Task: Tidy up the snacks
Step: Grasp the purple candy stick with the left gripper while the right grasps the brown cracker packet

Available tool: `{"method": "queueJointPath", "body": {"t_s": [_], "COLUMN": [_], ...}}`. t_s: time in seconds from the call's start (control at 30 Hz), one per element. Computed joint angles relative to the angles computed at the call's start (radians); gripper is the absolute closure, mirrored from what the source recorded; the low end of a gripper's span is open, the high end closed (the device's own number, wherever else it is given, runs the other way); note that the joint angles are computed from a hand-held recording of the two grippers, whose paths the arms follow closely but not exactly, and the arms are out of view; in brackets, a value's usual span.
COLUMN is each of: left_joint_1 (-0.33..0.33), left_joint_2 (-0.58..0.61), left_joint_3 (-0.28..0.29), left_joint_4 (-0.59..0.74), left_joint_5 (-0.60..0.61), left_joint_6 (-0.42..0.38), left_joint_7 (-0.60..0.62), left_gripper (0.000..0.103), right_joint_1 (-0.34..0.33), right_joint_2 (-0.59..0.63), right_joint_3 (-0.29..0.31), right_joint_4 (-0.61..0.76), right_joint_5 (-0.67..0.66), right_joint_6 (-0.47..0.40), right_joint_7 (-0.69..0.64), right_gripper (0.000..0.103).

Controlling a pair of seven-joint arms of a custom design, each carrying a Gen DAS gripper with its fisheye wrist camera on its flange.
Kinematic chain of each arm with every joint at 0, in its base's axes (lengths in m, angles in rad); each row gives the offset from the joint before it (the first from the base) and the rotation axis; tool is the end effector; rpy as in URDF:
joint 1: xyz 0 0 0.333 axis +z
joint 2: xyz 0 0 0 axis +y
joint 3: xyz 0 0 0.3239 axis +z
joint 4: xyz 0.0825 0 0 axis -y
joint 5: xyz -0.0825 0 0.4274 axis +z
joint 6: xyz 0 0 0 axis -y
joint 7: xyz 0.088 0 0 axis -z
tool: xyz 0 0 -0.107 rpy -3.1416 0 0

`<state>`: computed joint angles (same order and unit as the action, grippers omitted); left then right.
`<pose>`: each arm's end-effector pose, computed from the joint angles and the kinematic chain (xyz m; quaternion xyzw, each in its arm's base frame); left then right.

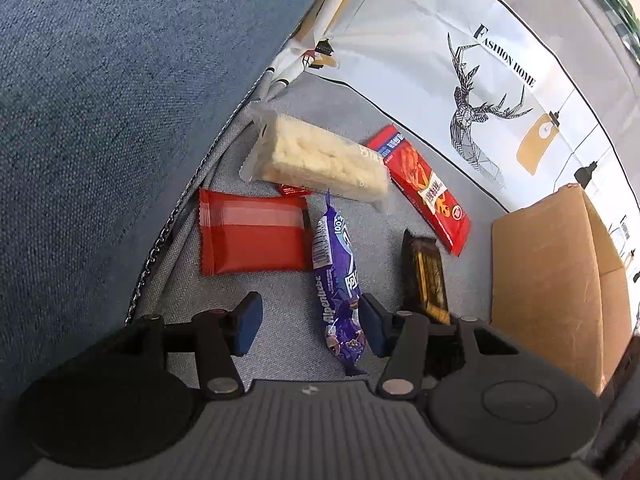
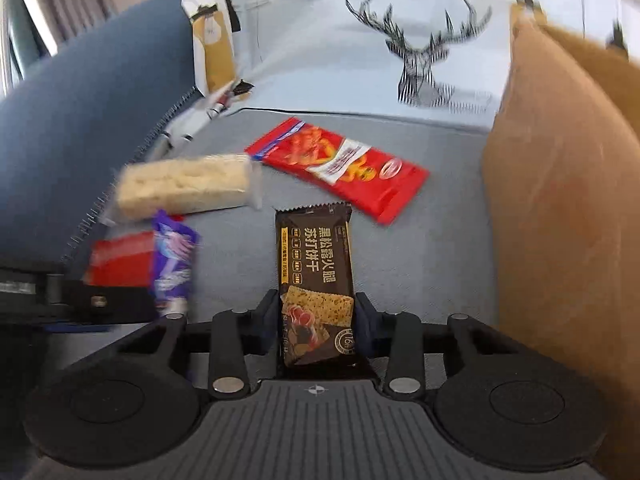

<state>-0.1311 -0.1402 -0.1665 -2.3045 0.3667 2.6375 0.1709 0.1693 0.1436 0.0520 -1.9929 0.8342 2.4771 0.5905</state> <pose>0.5354 -0.1753 0.4368 -0.8969 0.3544 -0.2359 0.1195 0.6360 0.1396 0.4101 -0.8345 0.4333 -0.0217 0.3398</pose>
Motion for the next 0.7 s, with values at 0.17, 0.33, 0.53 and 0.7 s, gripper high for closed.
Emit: {"method": "queueJointPath", "body": {"t_s": [0.17, 0.33, 0.53, 0.7], "left_joint_1": [0.0, 0.0, -0.002, -0.016], "left_joint_2": [0.003, 0.021, 0.075, 0.133], "left_joint_3": [-0.004, -0.006, -0.014, -0.021], "left_joint_4": [0.007, 0.019, 0.073, 0.149], "left_joint_5": [0.008, 0.02, 0.066, 0.076], "left_joint_6": [-0.014, -0.005, -0.02, -0.116], "left_joint_7": [-0.005, -0.019, -0.03, 0.018], "left_gripper": [0.045, 0.045, 0.045, 0.053], "right_joint_1": [-0.003, -0.006, -0.005, 0.005], "right_joint_2": [-0.077, -0.148, -0.153, -0.156], "right_joint_3": [-0.016, -0.035, -0.038, -0.033], "right_joint_4": [-0.066, -0.137, -0.157, -0.171], "right_joint_5": [-0.046, -0.107, -0.116, -0.103], "right_joint_6": [-0.039, -0.07, -0.08, -0.036], "right_joint_7": [0.055, 0.092, 0.055, 0.003], "right_gripper": [0.062, 0.06, 0.056, 0.056]}}
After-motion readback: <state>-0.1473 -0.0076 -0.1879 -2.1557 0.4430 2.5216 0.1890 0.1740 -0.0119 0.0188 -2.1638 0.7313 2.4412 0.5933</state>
